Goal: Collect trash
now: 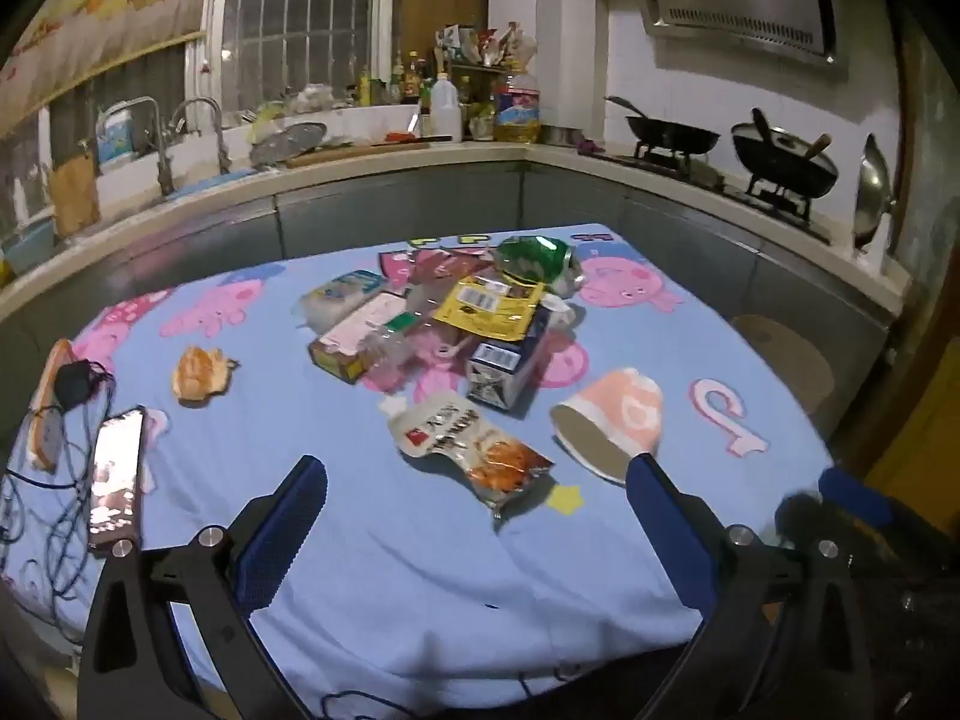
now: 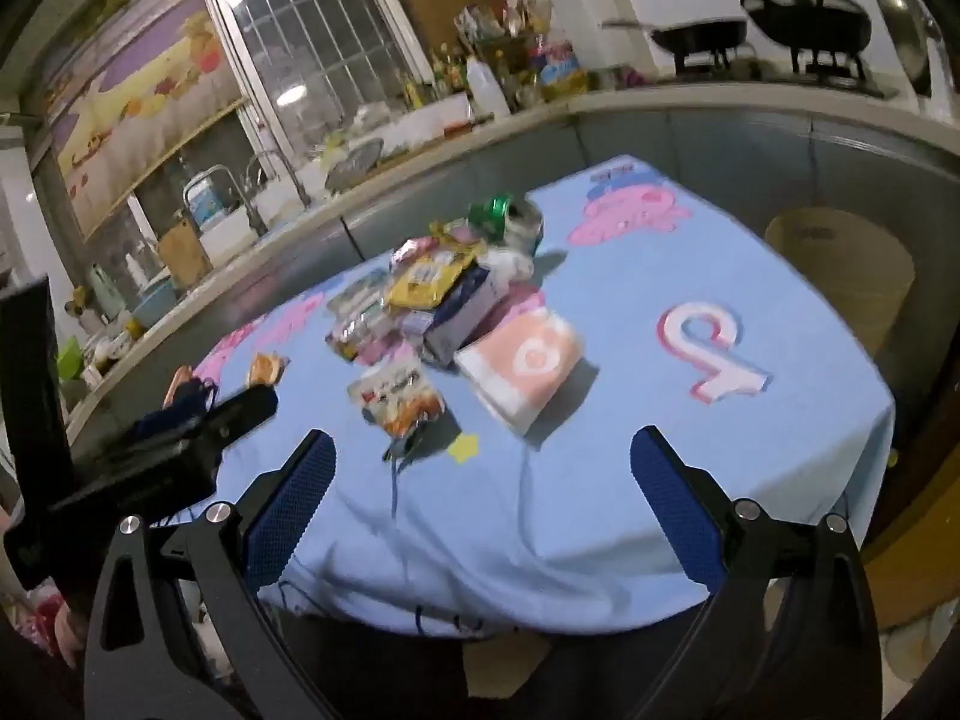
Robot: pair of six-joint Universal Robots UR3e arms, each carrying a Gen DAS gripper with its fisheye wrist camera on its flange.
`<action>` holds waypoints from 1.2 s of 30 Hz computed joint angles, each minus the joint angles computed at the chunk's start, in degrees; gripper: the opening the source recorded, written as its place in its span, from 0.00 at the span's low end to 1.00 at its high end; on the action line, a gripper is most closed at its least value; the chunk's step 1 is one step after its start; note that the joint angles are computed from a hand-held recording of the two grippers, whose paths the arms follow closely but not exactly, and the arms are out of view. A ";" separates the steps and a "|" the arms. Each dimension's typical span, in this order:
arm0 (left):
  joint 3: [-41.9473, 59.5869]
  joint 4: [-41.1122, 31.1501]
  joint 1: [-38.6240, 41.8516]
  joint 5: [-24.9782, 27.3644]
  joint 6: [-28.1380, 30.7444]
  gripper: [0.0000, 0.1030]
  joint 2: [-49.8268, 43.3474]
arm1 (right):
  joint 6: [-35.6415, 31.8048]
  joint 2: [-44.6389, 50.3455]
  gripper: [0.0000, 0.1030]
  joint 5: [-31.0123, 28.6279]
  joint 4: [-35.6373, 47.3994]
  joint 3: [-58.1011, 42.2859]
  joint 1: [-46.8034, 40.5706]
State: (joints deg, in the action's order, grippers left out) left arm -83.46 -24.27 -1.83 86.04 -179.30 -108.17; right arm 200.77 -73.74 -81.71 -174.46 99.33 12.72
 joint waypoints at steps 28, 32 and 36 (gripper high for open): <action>32.50 -5.94 1.52 10.52 0.84 0.96 -20.81 | -7.28 16.56 0.80 -8.45 7.08 -29.39 2.15; 37.99 -8.04 0.84 10.95 0.77 0.96 -24.29 | -8.29 18.56 0.80 -9.14 7.57 -31.66 2.09; 46.66 -10.98 0.35 11.27 0.92 0.96 -29.03 | -8.97 20.22 0.80 -9.56 7.63 -33.59 2.00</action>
State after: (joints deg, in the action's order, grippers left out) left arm -36.80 -35.25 -1.48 97.31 -178.37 -137.20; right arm 191.80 -53.52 -91.28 -166.83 65.74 14.73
